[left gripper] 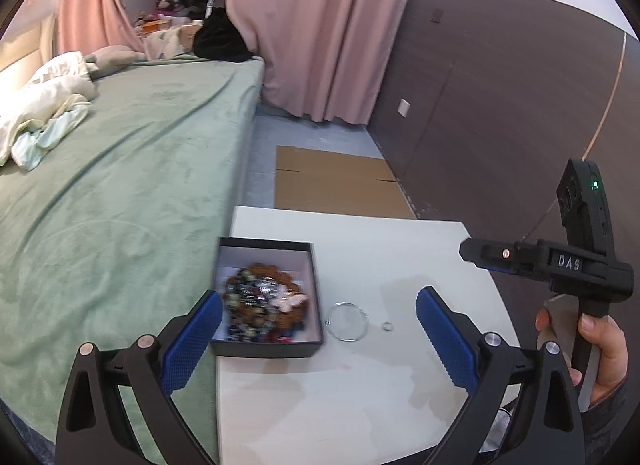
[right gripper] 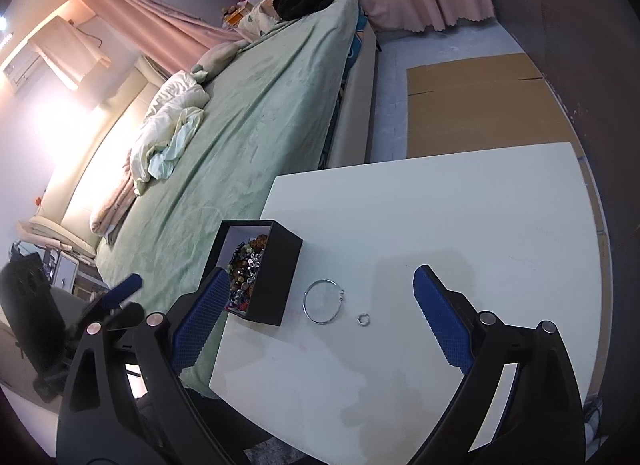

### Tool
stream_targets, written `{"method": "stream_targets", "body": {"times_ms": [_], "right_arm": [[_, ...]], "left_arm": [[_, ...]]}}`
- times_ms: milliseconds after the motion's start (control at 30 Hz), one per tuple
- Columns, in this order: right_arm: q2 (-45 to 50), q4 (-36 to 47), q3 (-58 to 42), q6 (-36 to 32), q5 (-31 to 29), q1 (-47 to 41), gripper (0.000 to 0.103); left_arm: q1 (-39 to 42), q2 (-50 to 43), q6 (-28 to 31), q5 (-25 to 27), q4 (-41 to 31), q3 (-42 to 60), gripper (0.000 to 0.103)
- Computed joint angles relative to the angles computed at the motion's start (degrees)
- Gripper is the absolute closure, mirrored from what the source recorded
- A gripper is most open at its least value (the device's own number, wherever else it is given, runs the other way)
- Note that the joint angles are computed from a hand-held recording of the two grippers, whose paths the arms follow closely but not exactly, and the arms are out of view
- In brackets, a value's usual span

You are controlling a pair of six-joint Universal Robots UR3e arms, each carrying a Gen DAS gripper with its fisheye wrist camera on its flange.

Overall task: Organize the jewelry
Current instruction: 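Grasp the silver hoop earring with the left tool and lift it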

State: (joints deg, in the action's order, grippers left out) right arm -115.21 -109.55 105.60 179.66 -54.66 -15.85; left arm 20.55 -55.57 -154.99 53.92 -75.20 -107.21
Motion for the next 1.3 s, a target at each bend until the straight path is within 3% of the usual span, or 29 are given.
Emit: {"method": "stream_targets", "body": {"times_ms": [267, 433, 700, 933, 1167, 1300], "right_arm": [[-6.97, 13.01, -0.23, -9.02, 3.52, -10.58, 0.01], [-10.02, 21.25, -1.6, -15.83, 4.77, -16.63, 0.01], [-13.62, 32.75, -3.23, -24.64, 6.98, -25.82, 0.01], [-14.16, 33.78, -3.51, -25.57, 6.29, -27.32, 0.01], [-13.34, 29.84, -2.55, -22.9, 5.17, -24.97, 0.01], [-12.12, 26.38, -2.0, -20.25, 3.58, -22.23, 0.01]], "left_arm": [[-12.49, -6.8, -8.57, 4.66, 10.86, -2.94, 0.032], [-18.88, -11.44, -12.37, 8.2, 17.24, -4.19, 0.054], [-26.89, -20.12, -16.36, 13.54, 27.69, -6.59, 0.071], [-31.23, -28.68, -19.0, 17.74, 35.53, -6.77, 0.076], [-33.59, -34.85, -21.88, 21.77, 40.51, -5.37, 0.077], [-34.02, -37.68, -23.5, 23.04, 41.56, -4.06, 0.082]]}}
